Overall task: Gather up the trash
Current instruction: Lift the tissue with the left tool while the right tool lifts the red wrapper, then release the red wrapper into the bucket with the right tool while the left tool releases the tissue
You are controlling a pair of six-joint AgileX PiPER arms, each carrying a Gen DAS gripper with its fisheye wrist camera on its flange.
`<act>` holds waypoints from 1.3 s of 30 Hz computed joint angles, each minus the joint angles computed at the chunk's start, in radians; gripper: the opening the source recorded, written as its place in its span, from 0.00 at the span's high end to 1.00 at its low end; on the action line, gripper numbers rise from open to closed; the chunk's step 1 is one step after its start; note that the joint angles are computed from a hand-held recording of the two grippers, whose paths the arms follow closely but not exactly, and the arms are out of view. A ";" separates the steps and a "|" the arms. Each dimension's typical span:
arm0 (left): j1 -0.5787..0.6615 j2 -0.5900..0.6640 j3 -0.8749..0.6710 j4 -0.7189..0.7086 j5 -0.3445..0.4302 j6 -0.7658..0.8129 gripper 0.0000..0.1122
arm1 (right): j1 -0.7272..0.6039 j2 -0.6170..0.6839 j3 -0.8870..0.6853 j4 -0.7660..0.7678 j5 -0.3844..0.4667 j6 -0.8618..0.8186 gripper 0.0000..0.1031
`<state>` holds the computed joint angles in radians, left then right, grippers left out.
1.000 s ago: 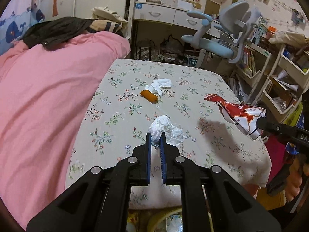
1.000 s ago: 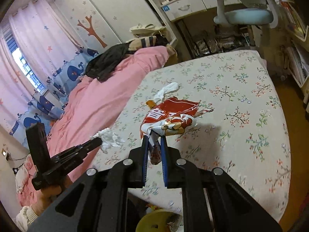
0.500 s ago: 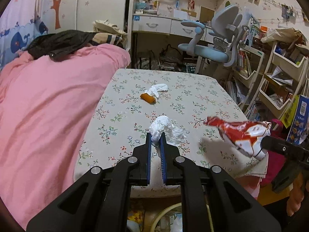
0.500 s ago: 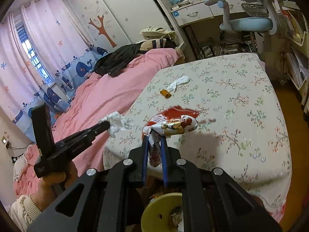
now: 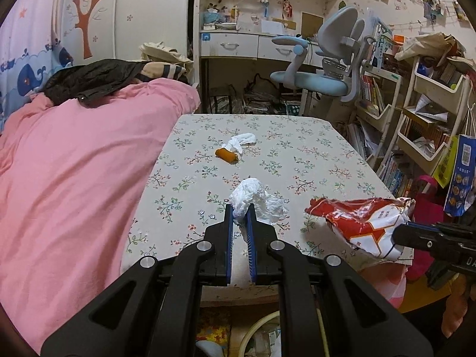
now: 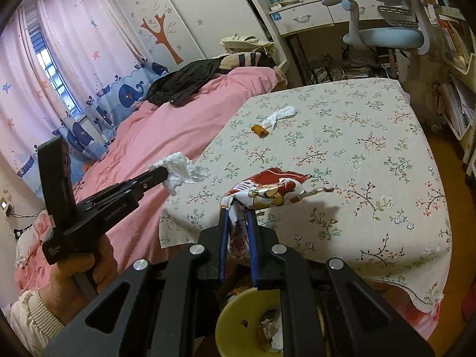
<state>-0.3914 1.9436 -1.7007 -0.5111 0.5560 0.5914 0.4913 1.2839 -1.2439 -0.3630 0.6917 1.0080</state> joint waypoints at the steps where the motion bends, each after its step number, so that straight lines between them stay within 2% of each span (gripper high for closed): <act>1: 0.000 0.002 -0.001 -0.001 -0.001 0.000 0.93 | 0.012 -0.006 0.007 -0.013 -0.001 0.017 0.87; 9: 0.007 -0.006 0.004 -0.006 0.004 0.004 0.93 | 0.146 -0.064 0.067 -0.076 0.000 0.125 0.87; 16: 0.013 -0.023 0.030 -0.018 0.001 0.025 0.93 | 0.219 -0.021 0.076 0.081 0.045 0.028 0.87; 28: 0.018 -0.087 0.138 -0.050 -0.026 0.069 0.93 | 0.186 0.145 0.027 0.394 0.153 -0.236 0.87; 30: 0.019 -0.093 0.149 -0.061 -0.029 0.080 0.93 | 0.187 0.170 0.022 0.416 0.162 -0.245 0.84; 32: 0.021 -0.097 0.158 -0.067 -0.029 0.092 0.93 | 0.180 0.206 0.011 0.439 0.192 -0.250 0.74; 33: 0.020 -0.101 0.165 -0.071 -0.031 0.097 0.93 | 0.174 0.217 0.011 0.440 0.202 -0.236 0.64; 37: 0.018 -0.111 0.181 -0.078 -0.030 0.108 0.93 | 0.172 0.184 0.052 0.398 0.186 -0.164 0.55; 39: 0.016 -0.116 0.190 -0.081 -0.028 0.115 0.93 | 0.177 0.168 0.064 0.358 0.179 -0.111 0.54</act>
<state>-0.3754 1.8275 -1.5112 -0.5919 0.5277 0.7063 0.6686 1.4514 -1.1804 -0.0048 0.8704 0.8967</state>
